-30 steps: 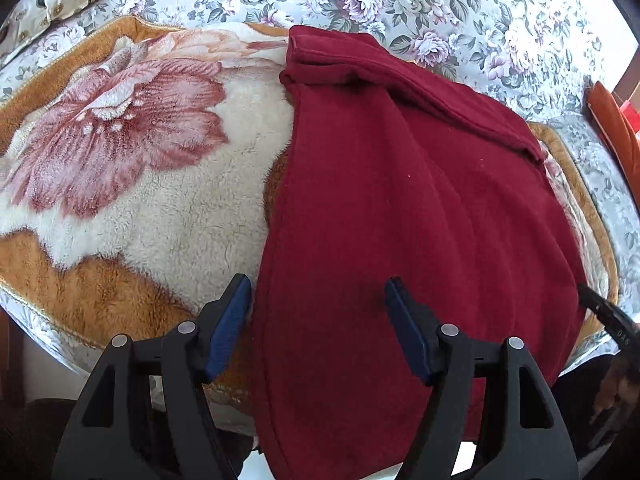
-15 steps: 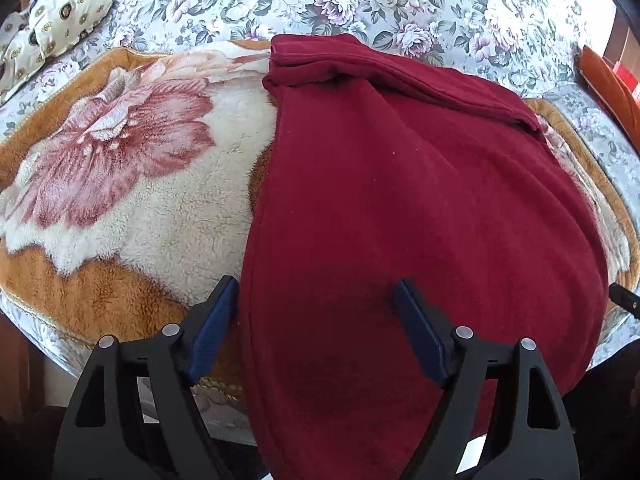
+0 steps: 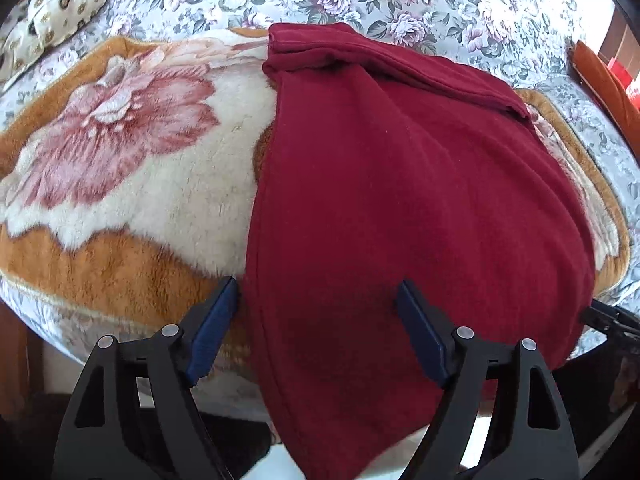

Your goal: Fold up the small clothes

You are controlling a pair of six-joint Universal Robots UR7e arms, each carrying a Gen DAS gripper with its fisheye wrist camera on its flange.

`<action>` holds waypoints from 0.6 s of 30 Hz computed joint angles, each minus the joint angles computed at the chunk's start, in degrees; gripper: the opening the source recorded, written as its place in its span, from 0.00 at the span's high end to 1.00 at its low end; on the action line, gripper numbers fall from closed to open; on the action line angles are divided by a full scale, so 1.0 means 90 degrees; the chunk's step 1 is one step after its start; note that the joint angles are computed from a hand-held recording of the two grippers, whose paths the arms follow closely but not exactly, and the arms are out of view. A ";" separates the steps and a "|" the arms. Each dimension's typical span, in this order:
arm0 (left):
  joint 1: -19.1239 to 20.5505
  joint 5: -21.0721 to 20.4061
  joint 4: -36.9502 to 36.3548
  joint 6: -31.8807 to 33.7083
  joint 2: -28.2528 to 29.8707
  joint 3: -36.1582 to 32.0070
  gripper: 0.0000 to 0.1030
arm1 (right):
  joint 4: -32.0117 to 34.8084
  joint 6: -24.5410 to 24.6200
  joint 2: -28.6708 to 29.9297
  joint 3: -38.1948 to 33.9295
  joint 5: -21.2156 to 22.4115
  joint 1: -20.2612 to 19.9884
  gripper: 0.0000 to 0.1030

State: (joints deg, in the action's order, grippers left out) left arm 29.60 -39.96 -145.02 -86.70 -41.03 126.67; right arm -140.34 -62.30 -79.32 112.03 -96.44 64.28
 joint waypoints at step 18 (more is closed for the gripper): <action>-0.0016 -0.1170 -0.2958 -0.0621 0.0515 0.0855 0.21 | 0.0902 0.0292 0.0206 -0.0247 -0.0107 -0.0187 0.56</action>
